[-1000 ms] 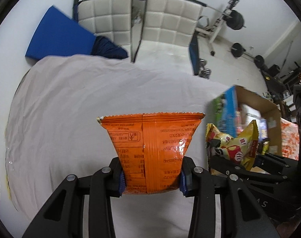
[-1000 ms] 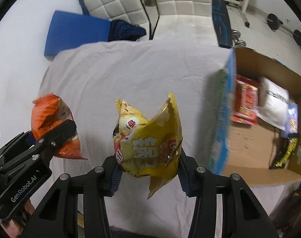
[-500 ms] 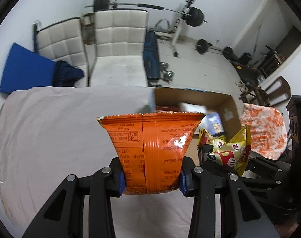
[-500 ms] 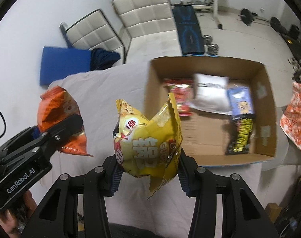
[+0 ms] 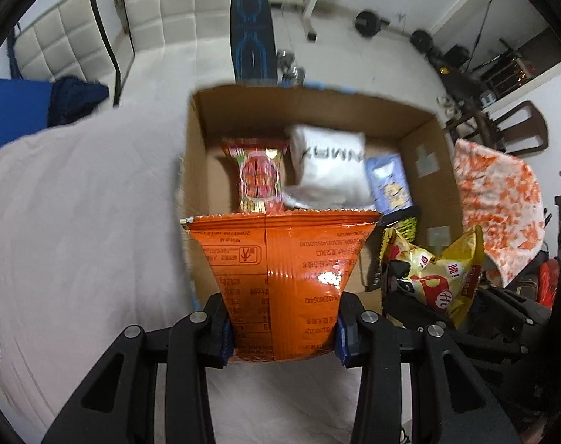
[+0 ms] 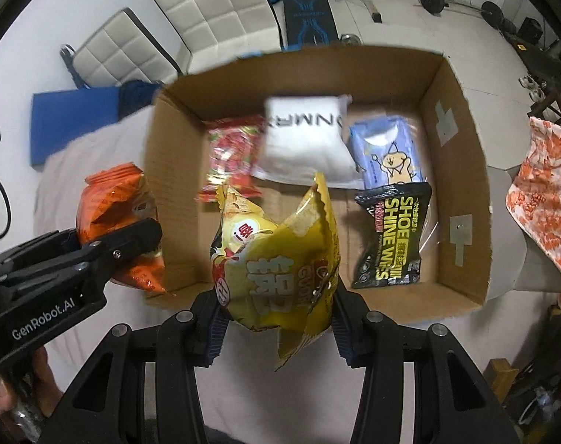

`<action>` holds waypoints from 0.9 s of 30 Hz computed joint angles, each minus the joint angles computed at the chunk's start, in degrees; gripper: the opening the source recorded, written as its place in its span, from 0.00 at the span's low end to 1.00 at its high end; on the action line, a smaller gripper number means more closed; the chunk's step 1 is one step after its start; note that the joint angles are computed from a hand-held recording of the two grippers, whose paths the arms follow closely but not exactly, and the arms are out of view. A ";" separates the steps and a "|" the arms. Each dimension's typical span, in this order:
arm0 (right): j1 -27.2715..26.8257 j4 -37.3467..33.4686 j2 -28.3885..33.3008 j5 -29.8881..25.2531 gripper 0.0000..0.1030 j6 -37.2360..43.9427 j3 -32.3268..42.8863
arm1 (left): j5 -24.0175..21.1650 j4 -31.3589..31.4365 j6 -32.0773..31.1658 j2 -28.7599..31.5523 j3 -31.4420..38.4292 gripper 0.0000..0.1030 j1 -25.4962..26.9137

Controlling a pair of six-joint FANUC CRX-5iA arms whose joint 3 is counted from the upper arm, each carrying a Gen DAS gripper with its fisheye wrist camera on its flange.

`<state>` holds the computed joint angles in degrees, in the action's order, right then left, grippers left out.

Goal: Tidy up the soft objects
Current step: 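Lift both held packets and carry them over the cardboard box, then lower both packets into the box and open both tools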

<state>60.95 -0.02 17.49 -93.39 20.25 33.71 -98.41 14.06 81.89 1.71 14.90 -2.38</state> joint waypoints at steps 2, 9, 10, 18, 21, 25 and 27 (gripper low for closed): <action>-1.00 -1.45 0.17 1.01 0.49 0.94 -1.73 | 0.26 -0.93 1.03 0.73 -1.37 0.36 -0.79; -3.21 -4.55 1.24 3.98 0.49 3.35 -5.84 | 1.15 -3.68 2.80 3.25 -4.28 0.36 -2.86; -3.53 -4.96 1.30 4.45 0.49 3.62 -6.32 | 1.30 -4.05 3.23 3.58 -4.56 0.36 -3.05; -5.15 -7.80 2.54 5.03 0.50 5.85 -7.35 | 1.93 -6.97 3.92 4.38 -4.03 0.37 -5.12; -5.09 -7.89 2.74 4.66 0.51 5.76 -7.62 | 1.39 -7.18 4.84 4.89 -3.57 0.37 -5.87; -5.42 -8.71 2.85 4.42 0.52 6.15 -7.91 | 0.38 -7.95 5.93 6.28 -2.60 0.37 -7.02; -5.47 -8.87 2.99 4.35 0.58 6.19 -7.99 | 0.57 -8.09 6.73 6.95 -2.52 0.38 -7.55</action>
<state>55.48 -8.90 20.48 -89.04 26.44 25.72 -97.83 5.97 88.61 8.66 12.38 -9.92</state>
